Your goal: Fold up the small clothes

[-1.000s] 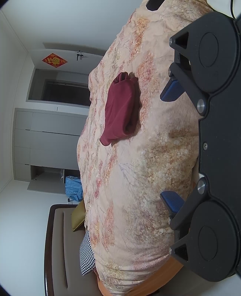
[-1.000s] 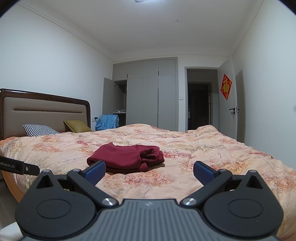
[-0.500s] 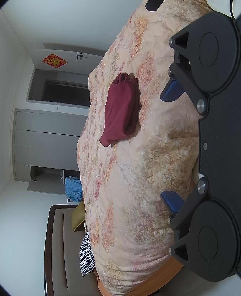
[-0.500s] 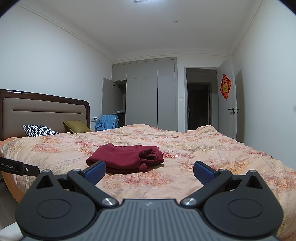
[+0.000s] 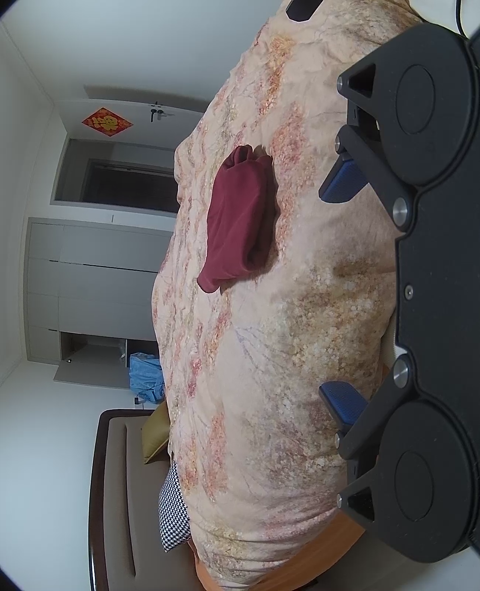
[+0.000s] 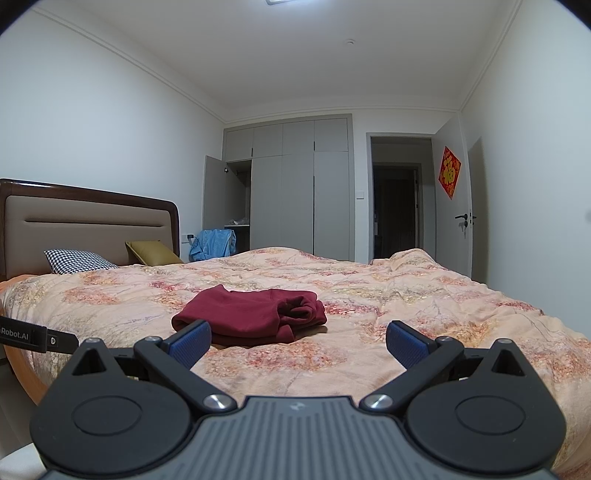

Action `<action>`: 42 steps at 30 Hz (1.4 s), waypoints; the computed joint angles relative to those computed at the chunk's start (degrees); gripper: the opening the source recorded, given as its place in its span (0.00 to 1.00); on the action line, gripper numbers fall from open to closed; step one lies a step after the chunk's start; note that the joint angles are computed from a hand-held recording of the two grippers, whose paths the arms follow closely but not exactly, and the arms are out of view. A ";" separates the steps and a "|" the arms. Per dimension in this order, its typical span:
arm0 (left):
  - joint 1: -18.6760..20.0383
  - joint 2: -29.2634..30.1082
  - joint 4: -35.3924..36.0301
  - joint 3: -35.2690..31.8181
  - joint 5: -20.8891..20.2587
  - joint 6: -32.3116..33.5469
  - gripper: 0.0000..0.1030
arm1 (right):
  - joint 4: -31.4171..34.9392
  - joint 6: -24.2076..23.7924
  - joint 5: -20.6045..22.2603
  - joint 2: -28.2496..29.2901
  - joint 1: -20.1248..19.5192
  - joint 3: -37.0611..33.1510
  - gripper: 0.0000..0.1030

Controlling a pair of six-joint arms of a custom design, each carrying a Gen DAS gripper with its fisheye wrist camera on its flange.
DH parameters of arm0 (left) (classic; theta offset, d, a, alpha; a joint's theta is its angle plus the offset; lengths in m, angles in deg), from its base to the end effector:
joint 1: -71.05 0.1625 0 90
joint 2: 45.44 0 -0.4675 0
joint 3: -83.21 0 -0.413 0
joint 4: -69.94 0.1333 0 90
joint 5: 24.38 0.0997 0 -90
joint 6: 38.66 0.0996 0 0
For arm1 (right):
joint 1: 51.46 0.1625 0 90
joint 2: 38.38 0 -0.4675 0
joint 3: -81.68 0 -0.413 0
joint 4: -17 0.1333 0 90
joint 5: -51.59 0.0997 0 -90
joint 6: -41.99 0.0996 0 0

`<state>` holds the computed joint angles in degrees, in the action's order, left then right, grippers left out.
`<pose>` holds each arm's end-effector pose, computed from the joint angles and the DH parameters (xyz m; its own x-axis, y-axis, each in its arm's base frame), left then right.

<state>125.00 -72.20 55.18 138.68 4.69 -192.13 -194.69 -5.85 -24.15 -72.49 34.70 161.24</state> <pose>-0.2942 -0.7786 0.0662 -0.7347 -0.2707 -0.6220 0.5254 0.3530 -0.7742 0.1043 -0.8031 0.2042 -0.6716 -0.2926 0.6807 -0.7180 0.0305 -0.6954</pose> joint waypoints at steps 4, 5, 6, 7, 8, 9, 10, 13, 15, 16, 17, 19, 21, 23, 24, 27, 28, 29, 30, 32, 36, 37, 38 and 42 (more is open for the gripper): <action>-0.01 0.01 0.03 -0.04 0.00 -0.01 0.99 | -0.04 0.09 -0.05 0.05 0.03 -0.08 1.00; -0.01 0.01 0.03 -0.04 0.00 -0.01 0.99 | -0.01 0.10 -0.03 0.04 0.01 -0.08 1.00; -0.02 0.02 0.01 -0.04 -0.03 0.03 0.99 | -0.01 0.10 -0.03 0.04 0.01 -0.08 1.00; -0.02 0.02 0.01 -0.04 -0.03 0.03 0.99 | -0.03 0.17 -0.10 0.07 0.03 -0.15 1.00; -0.02 0.05 0.13 -0.11 -0.02 -0.09 0.99 | -0.03 0.17 -0.10 0.07 0.03 -0.15 1.00; -0.03 0.07 0.22 -0.16 -0.06 -0.15 0.99 | -0.01 0.18 -0.06 0.08 0.02 -0.17 1.00; -0.06 0.09 0.36 -0.22 -0.06 -0.20 0.99 | -0.01 0.18 -0.06 0.08 0.02 -0.17 1.00; -0.09 0.12 0.60 -0.33 0.02 -0.18 0.99 | 0.02 0.15 -0.09 0.06 0.02 -0.17 1.00; -0.09 0.12 0.72 -0.38 0.04 -0.17 0.99 | 0.02 0.15 -0.09 0.06 0.02 -0.17 1.00; -0.08 0.11 0.84 -0.38 0.18 -0.32 0.99 | -0.01 0.19 -0.03 0.07 0.00 -0.18 1.00; -0.04 0.14 1.66 -0.59 0.59 -0.93 0.99 | -0.01 0.19 -0.03 0.07 0.00 -0.18 1.00; 0.06 0.44 5.74 -1.94 1.72 -4.50 0.99 | -0.01 0.24 -0.03 0.09 -0.01 -0.20 1.00; 0.02 1.62 11.56 -4.86 1.57 -8.88 0.99 | -0.11 0.35 0.09 0.13 -0.03 -0.34 1.00; -0.06 1.70 11.02 -4.73 1.58 -7.83 0.99 | -0.18 0.53 0.28 0.16 -0.08 -0.50 1.00; -0.17 1.57 9.82 -4.25 1.35 -6.63 0.99 | -0.13 0.52 0.28 0.19 -0.08 -0.58 1.00; -0.44 1.42 6.86 -3.39 0.18 -3.35 0.99 | 0.06 0.50 0.10 0.18 -0.05 -0.63 1.00; -0.49 1.27 6.10 -3.06 0.07 -2.55 0.99 | -0.14 0.54 0.10 0.09 -0.07 -0.36 1.00; -0.51 1.11 5.62 -2.72 0.23 -2.21 1.00 | -0.20 0.56 0.12 0.05 -0.07 -0.27 1.00; -0.52 1.04 5.54 -2.61 0.37 -2.28 0.99 | -0.23 0.57 0.13 0.06 -0.06 -0.25 1.00; -0.53 1.04 5.46 -2.63 0.18 -2.20 0.99 | -0.26 0.60 0.08 0.06 -0.06 -0.25 1.00; -0.61 0.97 4.84 -2.41 -0.12 -1.58 0.99 | -0.24 0.56 0.10 0.06 -0.07 -0.27 1.00; -0.64 0.95 4.69 -2.33 -0.19 -1.40 0.99 | -0.26 0.60 0.11 0.07 -0.07 -0.28 1.00; -0.65 0.99 4.57 -2.36 -0.27 -1.21 1.00 | -0.26 0.60 0.11 0.07 -0.07 -0.28 1.00; -0.67 1.07 4.71 -2.53 -0.43 -1.03 1.00 | -0.25 0.62 0.08 0.07 -0.07 -0.27 1.00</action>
<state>124.33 -71.13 59.88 136.16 4.27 -193.16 -194.93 -5.24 -24.08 -72.42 34.63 160.97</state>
